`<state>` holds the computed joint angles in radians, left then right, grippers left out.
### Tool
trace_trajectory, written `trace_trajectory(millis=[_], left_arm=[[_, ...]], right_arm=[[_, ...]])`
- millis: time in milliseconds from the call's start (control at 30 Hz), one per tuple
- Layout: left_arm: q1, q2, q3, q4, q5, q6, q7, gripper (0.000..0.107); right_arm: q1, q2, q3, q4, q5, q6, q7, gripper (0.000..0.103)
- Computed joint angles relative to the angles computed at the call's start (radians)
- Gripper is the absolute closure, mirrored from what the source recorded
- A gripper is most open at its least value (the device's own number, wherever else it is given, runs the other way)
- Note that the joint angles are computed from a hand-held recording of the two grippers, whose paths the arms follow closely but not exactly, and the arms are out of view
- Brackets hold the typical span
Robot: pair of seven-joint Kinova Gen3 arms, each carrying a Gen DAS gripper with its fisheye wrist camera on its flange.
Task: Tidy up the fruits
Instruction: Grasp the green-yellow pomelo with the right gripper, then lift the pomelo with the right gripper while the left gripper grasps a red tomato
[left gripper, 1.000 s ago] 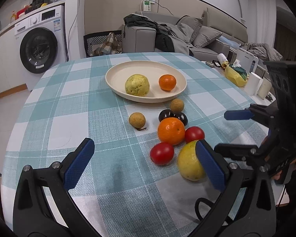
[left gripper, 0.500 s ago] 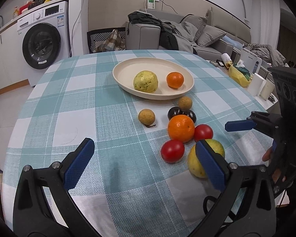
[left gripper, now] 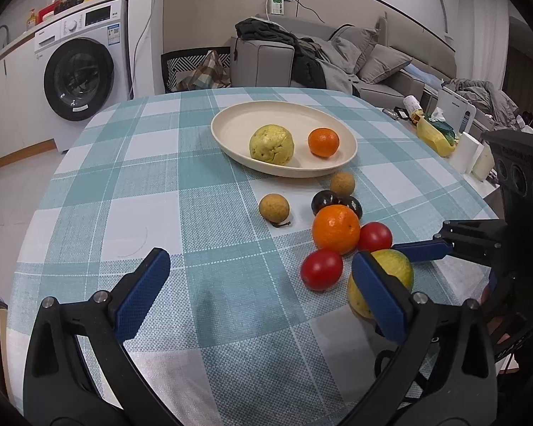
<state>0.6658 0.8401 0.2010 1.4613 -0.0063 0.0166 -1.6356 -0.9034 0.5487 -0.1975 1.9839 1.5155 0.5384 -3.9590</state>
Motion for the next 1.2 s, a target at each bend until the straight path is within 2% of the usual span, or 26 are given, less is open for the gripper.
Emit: trace_trajectory(millis=[167, 300, 433, 567, 967, 1200], left_arm=[[0.001, 0.003, -0.001, -0.006, 0.002, 0.007, 0.000, 0.006], [0.001, 0.016, -0.002, -0.035, 0.007, 0.047, 0.004, 0.006], [-0.005, 0.022, 0.005, -0.043, 0.008, 0.057, 0.004, 0.006], [-0.008, 0.029, 0.013, -0.057, 0.008, 0.075, 0.000, 0.006], [-0.005, 0.032, 0.008, -0.067, 0.016, 0.091, 0.005, 0.006], [-0.024, 0.041, 0.039, -0.081, 0.015, 0.116, -0.016, 0.006]], right_arm=[[0.004, 0.006, -0.005, -0.005, 0.017, 0.001, -0.013, 0.030], [0.004, 0.012, -0.005, -0.015, 0.014, 0.006, -0.007, 0.033], [0.003, 0.018, -0.001, -0.025, 0.009, 0.003, 0.001, 0.043], [-0.005, 0.022, 0.005, -0.035, -0.004, 0.008, 0.015, 0.047], [-0.023, -0.002, 0.000, 0.000, 0.031, 0.069, -0.042, 0.048], [-0.027, -0.035, -0.032, 0.036, 0.063, 0.150, -0.104, 0.048]])
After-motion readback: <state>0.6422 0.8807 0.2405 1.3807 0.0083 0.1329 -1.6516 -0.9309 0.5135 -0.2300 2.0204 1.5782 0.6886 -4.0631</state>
